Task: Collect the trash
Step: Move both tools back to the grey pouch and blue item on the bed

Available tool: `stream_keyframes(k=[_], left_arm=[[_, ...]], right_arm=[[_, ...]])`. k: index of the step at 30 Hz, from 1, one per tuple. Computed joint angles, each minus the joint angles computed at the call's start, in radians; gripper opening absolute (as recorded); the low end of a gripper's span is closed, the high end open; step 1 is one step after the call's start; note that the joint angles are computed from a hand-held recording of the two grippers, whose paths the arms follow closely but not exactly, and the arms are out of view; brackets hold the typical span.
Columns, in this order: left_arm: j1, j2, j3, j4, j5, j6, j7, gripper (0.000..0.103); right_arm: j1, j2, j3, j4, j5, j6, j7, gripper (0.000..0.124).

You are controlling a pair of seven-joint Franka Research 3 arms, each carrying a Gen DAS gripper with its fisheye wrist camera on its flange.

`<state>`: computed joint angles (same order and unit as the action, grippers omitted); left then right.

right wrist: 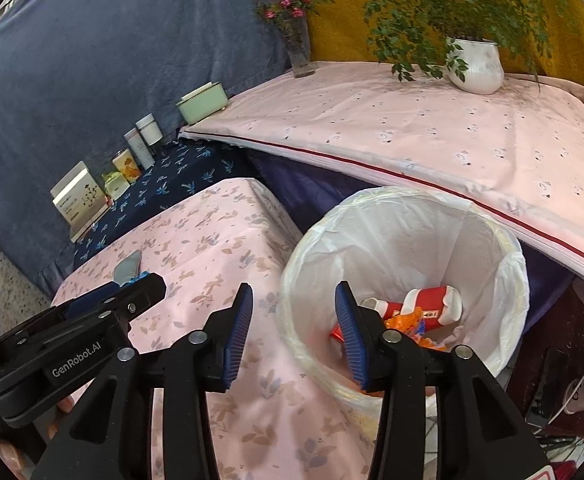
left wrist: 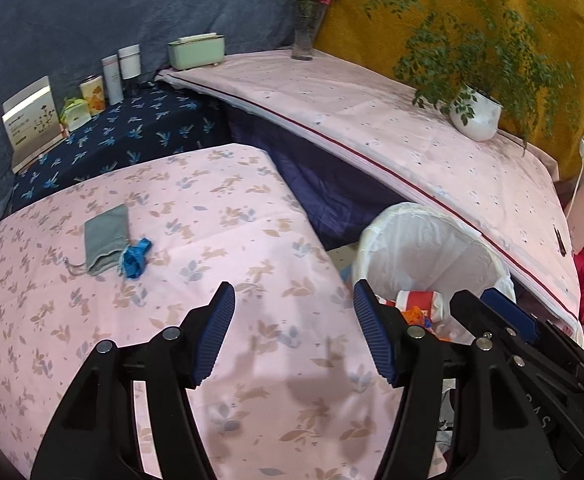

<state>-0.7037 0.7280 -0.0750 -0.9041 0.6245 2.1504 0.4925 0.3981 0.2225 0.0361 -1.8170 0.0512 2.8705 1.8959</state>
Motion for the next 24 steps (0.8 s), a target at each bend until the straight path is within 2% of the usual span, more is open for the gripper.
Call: stream_keyframes(k=[4, 10, 18, 24], left_arm=[[0.019, -0.106, 0.008, -0.172, 0.035, 0.038, -0.078, 0.065], [0.074, -0.236, -0.017, -0.377, 0.098, 0.061, -0.179, 0.065], [0.16, -0.376, -0.059, -0.59, 0.164, 0.042, -0.296, 0.065], [0.24, -0.458, -0.089, -0.726, 0.154, 0.045, -0.352, 0.065]], right_arm=[[0.03, 0.021, -0.006, 0.036, -0.047, -0.023, 0.019, 0.047], [0.071, 0.065, -0.002, 0.103, -0.086, -0.062, 0.031, 0.055], [0.128, 0.159, 0.017, 0.242, -0.102, -0.138, 0.0, 0.059], [0.17, 0.275, 0.024, 0.404, -0.086, -0.221, -0.022, 0.059]])
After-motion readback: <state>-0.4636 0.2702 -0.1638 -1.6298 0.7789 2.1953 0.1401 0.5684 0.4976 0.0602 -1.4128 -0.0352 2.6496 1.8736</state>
